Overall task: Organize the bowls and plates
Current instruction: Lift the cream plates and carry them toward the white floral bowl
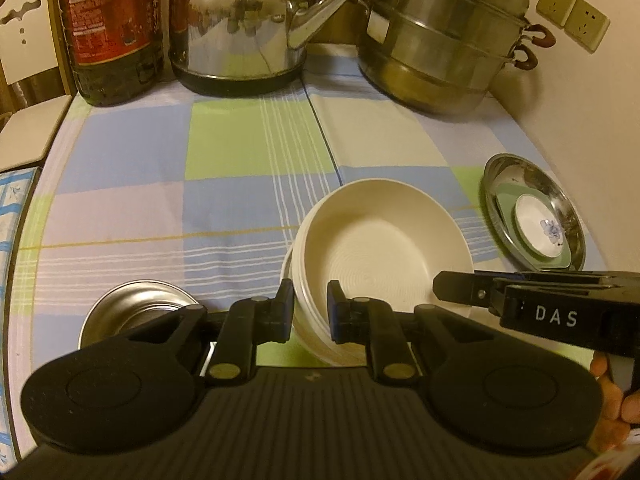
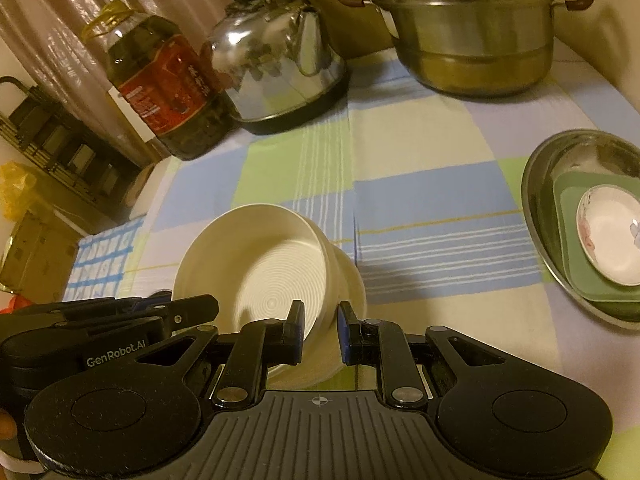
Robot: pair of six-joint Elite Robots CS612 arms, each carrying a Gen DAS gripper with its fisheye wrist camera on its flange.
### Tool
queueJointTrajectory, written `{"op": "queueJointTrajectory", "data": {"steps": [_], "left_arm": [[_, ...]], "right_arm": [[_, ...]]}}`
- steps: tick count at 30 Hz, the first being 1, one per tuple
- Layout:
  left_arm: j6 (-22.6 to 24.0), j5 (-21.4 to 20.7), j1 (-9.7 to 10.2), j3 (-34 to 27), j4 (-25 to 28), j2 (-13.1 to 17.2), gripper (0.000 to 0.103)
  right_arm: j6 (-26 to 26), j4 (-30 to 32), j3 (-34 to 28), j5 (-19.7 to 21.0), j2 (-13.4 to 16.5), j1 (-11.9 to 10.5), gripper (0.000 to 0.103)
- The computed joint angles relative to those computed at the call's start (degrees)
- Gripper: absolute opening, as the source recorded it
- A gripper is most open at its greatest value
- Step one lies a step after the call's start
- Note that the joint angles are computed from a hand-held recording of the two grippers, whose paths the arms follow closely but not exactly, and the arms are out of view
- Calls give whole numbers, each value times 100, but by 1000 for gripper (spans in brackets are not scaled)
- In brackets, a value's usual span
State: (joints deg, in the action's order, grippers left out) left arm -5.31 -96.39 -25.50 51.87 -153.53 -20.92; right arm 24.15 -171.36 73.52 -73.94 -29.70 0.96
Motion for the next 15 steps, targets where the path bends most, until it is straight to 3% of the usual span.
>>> {"op": "queueJointTrajectory", "data": {"steps": [15], "left_arm": [[-30, 7, -7, -251, 334, 147, 15]], "right_arm": [[4, 306, -119, 32, 70, -18, 18]]}}
